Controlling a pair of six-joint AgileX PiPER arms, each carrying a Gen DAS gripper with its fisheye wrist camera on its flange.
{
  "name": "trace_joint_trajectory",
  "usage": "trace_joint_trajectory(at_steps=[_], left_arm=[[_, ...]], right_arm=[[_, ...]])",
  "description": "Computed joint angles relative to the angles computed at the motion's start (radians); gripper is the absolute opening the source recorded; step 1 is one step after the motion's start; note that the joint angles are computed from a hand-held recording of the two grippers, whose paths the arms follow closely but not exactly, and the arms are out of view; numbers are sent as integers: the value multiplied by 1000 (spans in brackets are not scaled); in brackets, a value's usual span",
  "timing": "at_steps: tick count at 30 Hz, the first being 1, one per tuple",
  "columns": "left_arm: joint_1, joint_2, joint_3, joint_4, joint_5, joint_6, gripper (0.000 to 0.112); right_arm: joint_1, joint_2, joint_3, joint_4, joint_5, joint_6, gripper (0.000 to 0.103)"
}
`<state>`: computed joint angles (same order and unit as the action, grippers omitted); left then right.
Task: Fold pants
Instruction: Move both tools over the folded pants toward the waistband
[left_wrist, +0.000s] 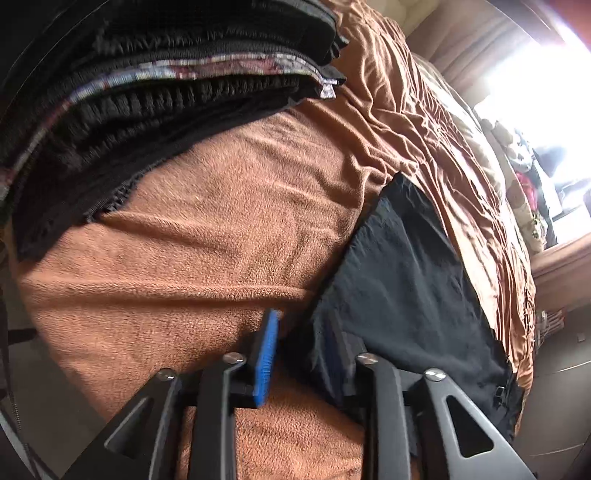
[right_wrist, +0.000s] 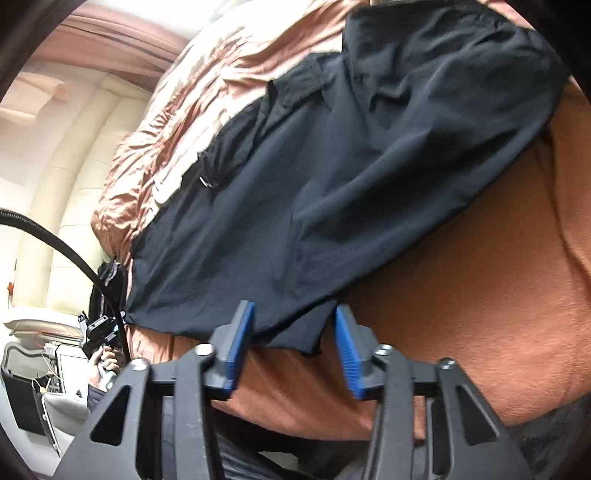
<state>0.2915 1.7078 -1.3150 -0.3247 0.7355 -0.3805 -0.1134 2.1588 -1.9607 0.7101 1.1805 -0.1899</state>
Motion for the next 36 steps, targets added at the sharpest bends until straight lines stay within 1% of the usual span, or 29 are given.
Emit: trace_joint_trajectory(at_steps=[1,3,6,8,10,11,12,15,20,22,25,27,29,32,34,36], left_arm=[[-4,-9,-1,20,2,-18,41],[-12,-23,0,45,-2,-44,52],[-24,-46,11,47,-1,-68,56],[-38,-56,12,45,8,-80,56],[-64,-72,19,58,5,-97,56],[-78,-81,22,69,2,-107,59],[-96,-91,26,81,-2,-122,64],[-147,-117,35,121,-22,-167,74],[-242,-126,13,212,-20,-239,83],[-275,-122,5,232,-22,-252,83],[-324,-113,-3,268,-33,-305,83],[-349,-110,1,276,-50,-319,84],[-383,-97,-7,316,-49,-346,84],[-436,-94,9,411,-68,-442,84],[-454,-91,25,412,-92,-457,84],[-455,-87,41,381,-116,-453,84]], right_arm=[[-12,-11,5,7,-2,-9,46],[-43,-33,32,20,-10,-40,46],[-105,-55,71,55,-12,-96,46],[-142,-47,54,85,1,-117,46],[-160,-49,62,93,-9,-149,49],[-171,-42,42,84,-5,-160,57],[-183,-51,55,84,-10,-176,60],[-214,-65,78,97,-31,-222,60],[-254,-77,98,75,-73,-236,60],[-268,-78,95,85,-64,-228,60],[-280,-84,106,84,-77,-235,61],[-292,-72,99,89,-75,-232,71],[-295,-59,94,93,-86,-235,72],[-296,-33,65,83,-93,-227,72],[-295,-7,35,58,-102,-197,72],[-294,5,18,29,-117,-173,72]])
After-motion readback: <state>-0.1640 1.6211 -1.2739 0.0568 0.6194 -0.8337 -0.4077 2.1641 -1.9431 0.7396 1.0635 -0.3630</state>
